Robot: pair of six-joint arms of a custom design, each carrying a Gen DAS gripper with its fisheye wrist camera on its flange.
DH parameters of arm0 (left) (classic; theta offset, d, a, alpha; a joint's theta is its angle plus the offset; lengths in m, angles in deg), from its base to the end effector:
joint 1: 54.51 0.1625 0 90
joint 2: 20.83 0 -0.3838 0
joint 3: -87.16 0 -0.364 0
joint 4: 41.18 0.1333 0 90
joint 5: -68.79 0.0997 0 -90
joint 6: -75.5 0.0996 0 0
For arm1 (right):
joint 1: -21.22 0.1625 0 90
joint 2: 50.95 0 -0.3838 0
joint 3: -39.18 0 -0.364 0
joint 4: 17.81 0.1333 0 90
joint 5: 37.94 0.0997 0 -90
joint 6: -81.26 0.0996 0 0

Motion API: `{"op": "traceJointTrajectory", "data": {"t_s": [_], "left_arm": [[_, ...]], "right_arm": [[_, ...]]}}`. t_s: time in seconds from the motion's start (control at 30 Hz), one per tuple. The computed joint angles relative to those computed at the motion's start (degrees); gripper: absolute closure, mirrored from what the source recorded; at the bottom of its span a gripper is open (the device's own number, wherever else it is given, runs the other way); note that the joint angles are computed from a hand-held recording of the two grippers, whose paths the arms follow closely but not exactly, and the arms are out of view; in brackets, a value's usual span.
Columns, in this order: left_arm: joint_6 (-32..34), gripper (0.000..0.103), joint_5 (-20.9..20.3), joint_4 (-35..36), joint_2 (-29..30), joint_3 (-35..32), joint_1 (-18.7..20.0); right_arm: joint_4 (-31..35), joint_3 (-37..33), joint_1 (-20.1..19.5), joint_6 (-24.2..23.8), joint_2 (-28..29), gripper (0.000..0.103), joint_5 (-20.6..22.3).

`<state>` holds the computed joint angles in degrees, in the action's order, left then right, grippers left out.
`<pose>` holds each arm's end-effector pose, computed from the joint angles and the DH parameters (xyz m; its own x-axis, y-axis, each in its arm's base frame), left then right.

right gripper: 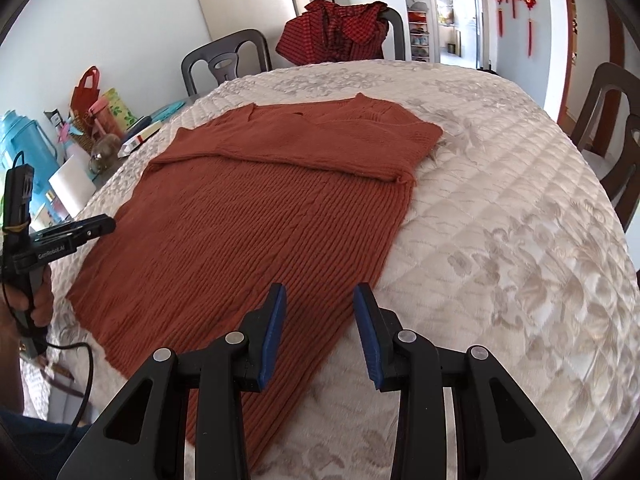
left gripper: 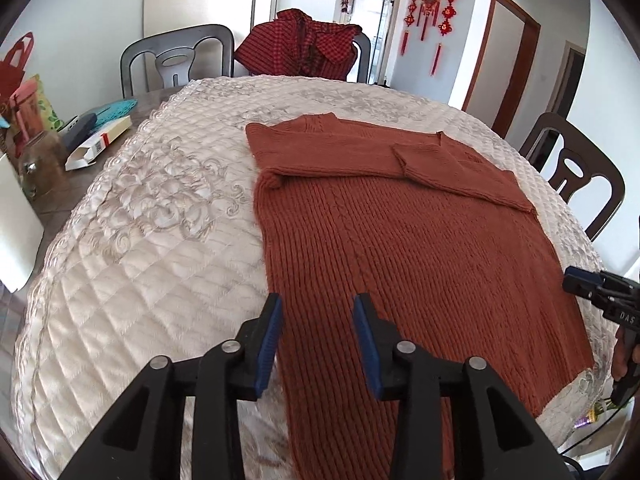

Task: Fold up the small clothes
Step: 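Open the left tool and withdraw from the folded sweater, then grasp the sweater hem with the right tool while the left tool grasps it too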

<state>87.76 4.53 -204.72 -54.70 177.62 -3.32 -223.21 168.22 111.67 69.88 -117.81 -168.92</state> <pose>-0.2639 -0.6098 0.0158 -0.6361 0.6135 -0.4679 0.7517 0.6294 -0.1967 0.0714 -0.4401 0.2283 -0.7432 0.3910 0.5430 -0.1544 0.6894 -0.7077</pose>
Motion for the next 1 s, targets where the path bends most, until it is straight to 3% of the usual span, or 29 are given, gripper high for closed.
{"op": "traceJointTrajectory", "data": {"t_s": [0.27, 0.57, 0.83, 1.0], "left_arm": [[-1.7, 0.057, 1.5, -1.1, -1.5, 3.7, -0.7], [-2.9, 0.056, 1.0, -2.9, -3.8, 8.4, -1.2], [-5.7, 0.056, -4.4, -2.3, -8.1, 12.9, -0.1], [-6.5, 0.057, -5.4, -2.5, -8.7, 13.7, -0.2]], "right_arm": [[-1.0, 3.1, -0.4, 2.6, -0.9, 0.065, 2.5], [-3.3, 7.0, -1.5, 6.0, -2.6, 0.064, 9.1], [-2.7, 10.8, -4.3, 9.9, -5.5, 0.064, 20.1], [-2.7, 12.0, -6.1, 11.6, -6.3, 0.064, 25.8]]}}
